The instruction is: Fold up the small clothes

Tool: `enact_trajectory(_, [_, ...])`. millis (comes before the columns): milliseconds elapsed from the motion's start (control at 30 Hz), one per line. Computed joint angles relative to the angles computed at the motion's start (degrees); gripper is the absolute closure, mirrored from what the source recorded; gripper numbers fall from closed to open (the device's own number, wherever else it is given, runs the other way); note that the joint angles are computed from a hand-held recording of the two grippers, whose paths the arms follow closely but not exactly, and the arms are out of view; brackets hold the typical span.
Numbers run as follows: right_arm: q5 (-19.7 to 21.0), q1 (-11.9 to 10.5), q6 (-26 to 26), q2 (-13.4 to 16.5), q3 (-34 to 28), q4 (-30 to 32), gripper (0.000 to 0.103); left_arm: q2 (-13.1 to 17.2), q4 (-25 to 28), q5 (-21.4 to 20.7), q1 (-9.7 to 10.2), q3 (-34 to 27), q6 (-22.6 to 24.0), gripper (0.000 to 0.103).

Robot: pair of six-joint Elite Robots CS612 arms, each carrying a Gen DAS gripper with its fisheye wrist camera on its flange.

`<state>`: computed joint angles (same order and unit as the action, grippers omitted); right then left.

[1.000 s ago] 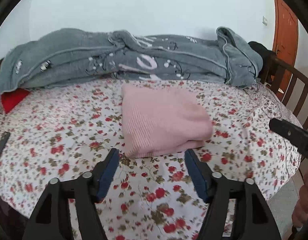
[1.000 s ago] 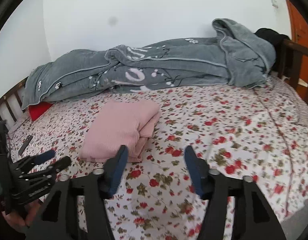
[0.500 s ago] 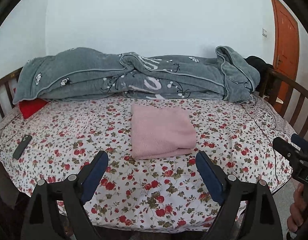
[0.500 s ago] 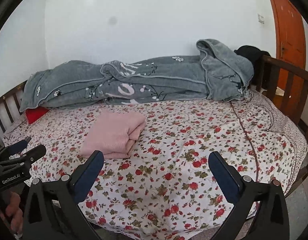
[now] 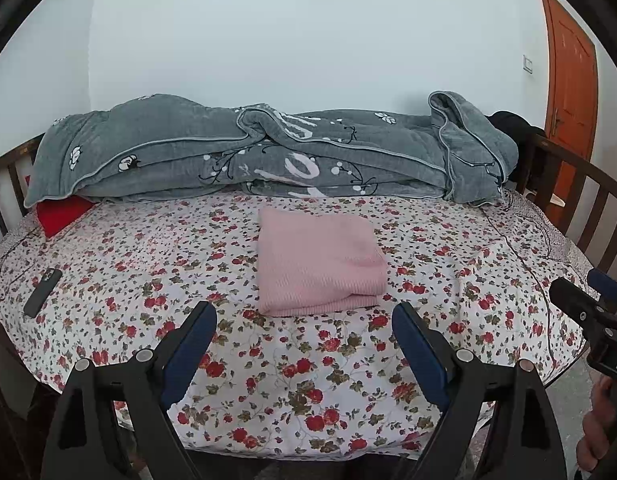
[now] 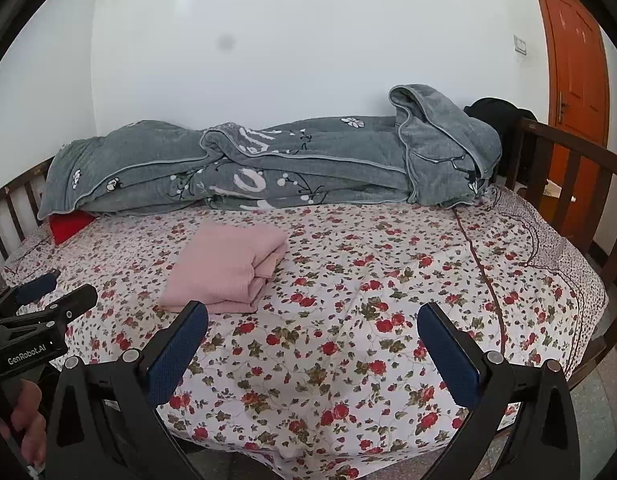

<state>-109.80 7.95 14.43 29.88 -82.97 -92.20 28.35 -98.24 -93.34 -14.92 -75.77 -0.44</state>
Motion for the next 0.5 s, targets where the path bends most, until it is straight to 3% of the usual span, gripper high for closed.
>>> enact_trajectory(500, [0.2, 0.0, 0.2, 0.0, -0.2, -0.1, 0.001, -0.3, 0.4, -1.1, 0.29, 0.7, -0.2, 0.014])
